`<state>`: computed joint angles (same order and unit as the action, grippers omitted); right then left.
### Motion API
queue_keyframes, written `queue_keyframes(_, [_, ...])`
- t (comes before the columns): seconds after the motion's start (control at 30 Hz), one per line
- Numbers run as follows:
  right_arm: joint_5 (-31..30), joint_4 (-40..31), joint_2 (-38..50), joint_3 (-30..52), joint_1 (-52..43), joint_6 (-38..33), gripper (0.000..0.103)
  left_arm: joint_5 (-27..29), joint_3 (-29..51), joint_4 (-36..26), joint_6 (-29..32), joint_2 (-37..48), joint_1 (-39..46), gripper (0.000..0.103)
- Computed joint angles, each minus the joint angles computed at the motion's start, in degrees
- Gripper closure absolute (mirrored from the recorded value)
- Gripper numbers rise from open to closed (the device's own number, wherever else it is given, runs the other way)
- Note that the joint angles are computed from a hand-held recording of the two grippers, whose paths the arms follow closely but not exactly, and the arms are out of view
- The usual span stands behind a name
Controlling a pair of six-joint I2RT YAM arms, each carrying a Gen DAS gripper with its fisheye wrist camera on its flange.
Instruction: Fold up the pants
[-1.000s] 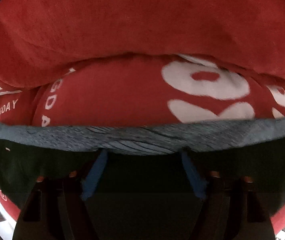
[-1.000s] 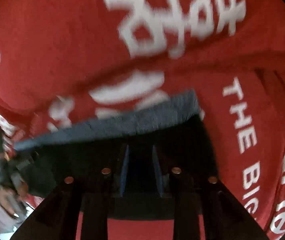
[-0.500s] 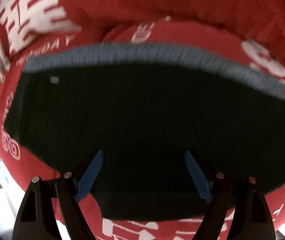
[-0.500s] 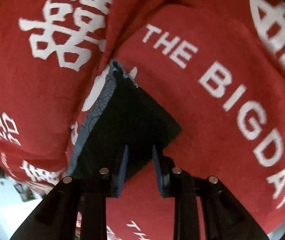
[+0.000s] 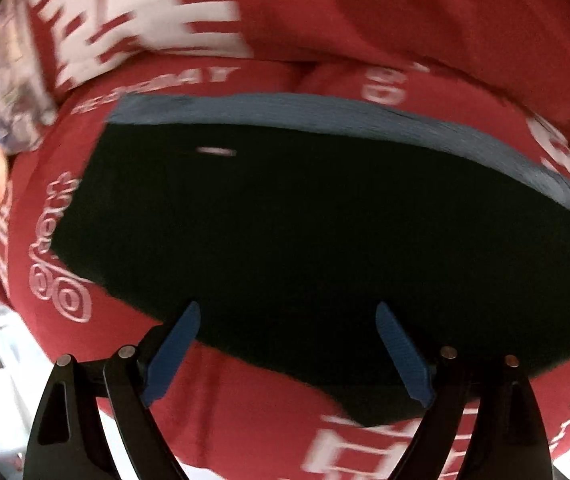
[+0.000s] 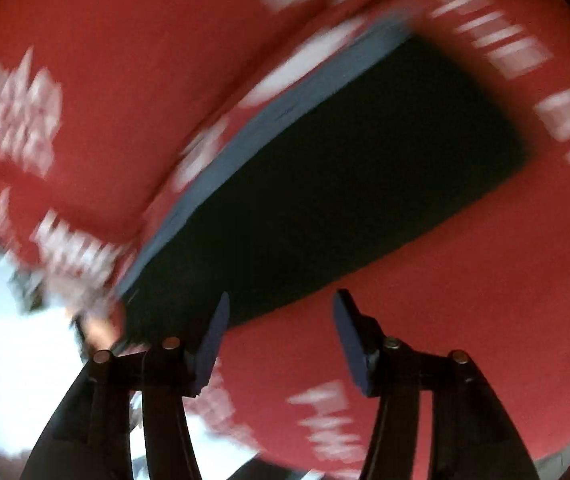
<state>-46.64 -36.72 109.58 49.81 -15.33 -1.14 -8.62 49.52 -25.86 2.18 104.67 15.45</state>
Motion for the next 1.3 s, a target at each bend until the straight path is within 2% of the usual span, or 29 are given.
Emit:
queue_keyframes(0.07, [-8.6, 13.1, -0.1, -6.0, 13.1, 13.2, 0.044, 0.0, -0.1, 1.0, 3.6, -0.8, 4.3, 0.012])
queue_keyframes(0.1, [-10.7, 20.3, 0.5, -8.1, 17.8, 19.8, 0.044, 0.4, 0.1, 1.9, 5.7, -0.8, 6.6, 0.012])
queue_keyframes(0.13, [-12.5, 32.9, 2.3, -10.7, 24.2, 30.7, 0.045, 1.1, 1.2, 3.4, 7.8, 0.8, 9.0, 0.012])
queue_keyframes(0.17, [-13.0, 48.4, 5.6, -12.6, 31.3, 43.5, 0.045, 1.3, 1.6, 4.3, 9.3, 1.2, 10.6, 0.012])
queue_keyframes(0.2, [-12.2, 58.5, 8.6, -13.0, 35.9, 51.7, 0.046, 1.4, 2.8, 6.0, 11.7, 3.1, 13.2, 0.012])
queue_keyframes(0.3, [-7.1, 81.9, 19.1, -10.4, 45.4, 71.7, 0.046, 1.7, 6.5, 8.9, 15.2, 9.3, 18.0, 0.012])
queue_keyframes(0.37, [-2.6, 84.1, 22.1, -7.7, 48.8, 75.4, 0.047, 3.9, 9.7, 8.3, 18.1, 14.2, 20.9, 0.012])
queue_keyframes(0.4, [-0.8, 84.4, 22.3, -7.2, 50.1, 76.9, 0.047, 5.5, 9.1, 10.2, 20.2, 14.5, 21.7, 0.009])
queue_keyframes(0.47, [1.1, 89.8, 23.2, -9.1, 50.8, 81.2, 0.047, 5.1, 6.5, 13.9, 23.8, 13.8, 20.8, 0.008])
queue_keyframes(0.53, [3.2, 91.7, 23.0, -10.2, 51.3, 82.5, 0.048, 6.7, 6.5, 14.1, 24.1, 14.1, 21.5, 0.007])
queue_keyframes(0.73, [4.4, 87.6, 19.5, -11.3, 49.9, 82.2, 0.049, 9.9, 6.5, 13.9, 26.6, 14.2, 23.3, 0.006])
queue_keyframes(0.8, [4.7, 83.3, 18.2, -9.4, 49.9, 81.0, 0.06, 10.3, 7.5, 13.1, 27.3, 14.7, 23.8, 0.006])
queue_keyframes(0.83, [4.8, 78.7, 17.4, -7.6, 49.8, 79.0, 0.063, 10.4, 7.7, 12.7, 27.6, 14.7, 24.0, 0.006])
queue_keyframes(0.9, [7.1, 66.8, 15.4, -3.8, 49.7, 73.1, 0.093, 10.8, 8.1, 12.3, 27.9, 14.9, 24.4, 0.006])
queue_keyframes(1.0, [11.8, 60.7, 11.4, -4.0, 51.4, 66.7, 0.094, 11.8, 8.3, 13.1, 29.1, 15.3, 25.5, 0.005])
queue_keyframes(1.07, [15.2, 58.6, 9.8, -6.0, 53.7, 65.9, 0.094, 12.4, 6.7, 14.4, 30.4, 14.7, 26.0, 0.003])
queue_keyframes(1.1, [15.4, 60.5, 10.3, -7.6, 54.3, 67.3, 0.095, 11.9, 5.7, 15.2, 30.4, 14.1, 25.5, 0.003])
queue_keyframes(1.17, [13.0, 69.6, 11.5, -11.8, 53.5, 72.6, 0.095, 10.9, 5.3, 14.8, 30.0, 13.5, 24.9, 0.003])
queue_keyframes(1.2, [12.0, 69.7, 10.9, -12.2, 52.8, 72.7, 0.093, 10.8, 5.6, 13.4, 29.7, 12.9, 24.9, 0.003])
queue_keyframes(1.23, [11.3, 65.7, 8.9, -12.0, 51.7, 70.2, 0.091, 11.0, 5.4, 12.1, 29.2, 11.5, 24.8, 0.003])
queue_keyframes(1.27, [11.7, 55.9, 5.0, -10.4, 50.3, 63.6, 0.089, 11.6, 5.1, 10.7, 29.2, 10.1, 24.7, 0.003])
queue_keyframes(1.3, [12.0, 50.8, 2.9, -9.6, 49.3, 59.5, 0.089, 12.6, 4.5, 9.4, 29.2, 8.0, 24.5, 0.003])
